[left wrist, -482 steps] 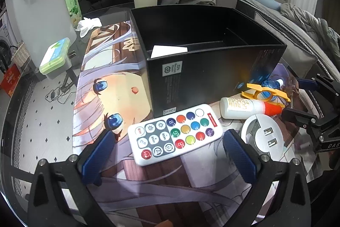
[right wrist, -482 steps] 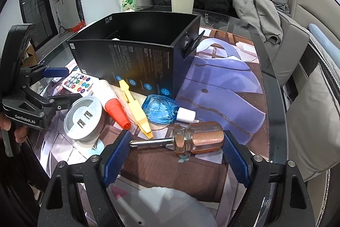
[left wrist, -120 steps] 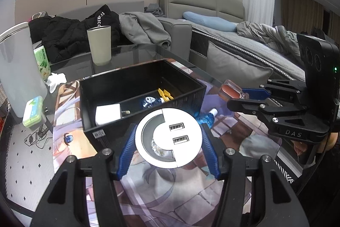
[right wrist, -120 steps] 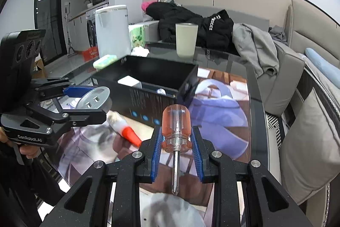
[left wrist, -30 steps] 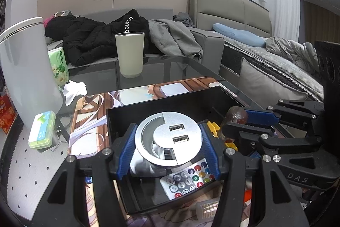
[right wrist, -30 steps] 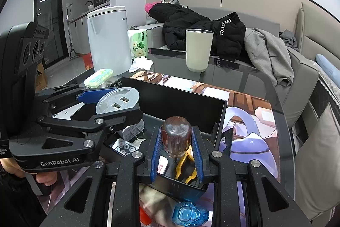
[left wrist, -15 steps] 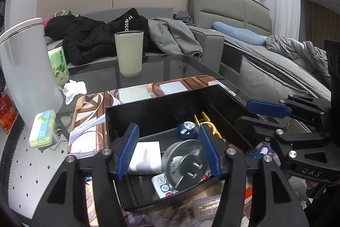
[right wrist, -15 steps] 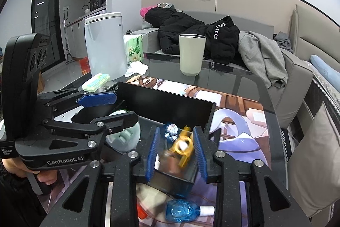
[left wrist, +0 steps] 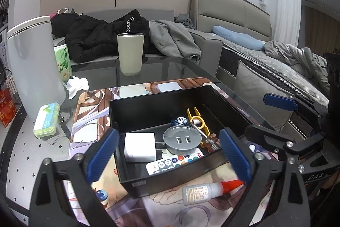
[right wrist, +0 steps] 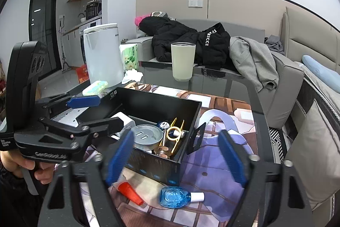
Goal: Organize rigid objects
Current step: 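Withdraw both open tools from the black box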
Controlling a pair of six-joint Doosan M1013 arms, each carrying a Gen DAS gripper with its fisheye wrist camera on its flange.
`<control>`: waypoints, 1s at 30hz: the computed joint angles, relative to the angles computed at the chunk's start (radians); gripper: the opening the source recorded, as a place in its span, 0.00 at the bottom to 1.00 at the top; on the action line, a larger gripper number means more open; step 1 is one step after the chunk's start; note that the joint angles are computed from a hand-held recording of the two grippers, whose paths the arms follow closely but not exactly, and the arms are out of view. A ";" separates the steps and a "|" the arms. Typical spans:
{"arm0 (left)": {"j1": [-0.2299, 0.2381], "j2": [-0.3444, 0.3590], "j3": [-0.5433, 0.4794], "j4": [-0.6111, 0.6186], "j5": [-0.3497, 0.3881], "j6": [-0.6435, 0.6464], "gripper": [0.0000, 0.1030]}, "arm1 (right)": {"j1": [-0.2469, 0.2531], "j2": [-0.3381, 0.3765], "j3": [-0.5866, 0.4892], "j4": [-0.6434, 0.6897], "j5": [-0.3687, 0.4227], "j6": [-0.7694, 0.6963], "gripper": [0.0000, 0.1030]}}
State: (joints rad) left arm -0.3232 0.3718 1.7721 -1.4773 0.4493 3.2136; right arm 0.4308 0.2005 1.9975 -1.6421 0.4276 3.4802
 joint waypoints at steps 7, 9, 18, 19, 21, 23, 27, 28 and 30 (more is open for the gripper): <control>0.003 -0.014 0.023 -0.005 -0.015 -0.023 1.00 | 0.012 -0.014 0.020 0.014 0.032 0.010 0.99; 0.001 -0.020 0.030 -0.008 -0.025 -0.016 1.00 | 0.014 -0.019 0.027 0.019 0.038 0.012 0.99; -0.001 -0.036 0.058 0.039 -0.040 -0.064 1.00 | 0.021 -0.043 0.060 0.071 0.072 -0.009 0.99; -0.001 -0.037 0.060 0.052 -0.042 -0.077 1.00 | 0.022 -0.045 0.064 0.077 0.076 -0.013 0.99; -0.004 -0.038 0.063 0.091 -0.049 -0.111 1.00 | 0.025 -0.049 0.071 0.095 0.080 -0.026 0.99; -0.005 -0.039 0.066 0.116 -0.048 -0.132 1.00 | 0.024 -0.052 0.078 0.126 0.079 -0.047 0.99; -0.006 -0.041 0.068 0.158 -0.032 -0.174 1.00 | 0.019 -0.049 0.080 0.220 0.078 -0.128 0.99; -0.006 -0.040 0.068 0.164 -0.030 -0.178 1.00 | 0.017 -0.047 0.079 0.243 0.076 -0.148 0.99; -0.007 -0.041 0.072 0.156 -0.025 -0.167 1.00 | 0.014 -0.043 0.075 0.291 0.070 -0.190 0.99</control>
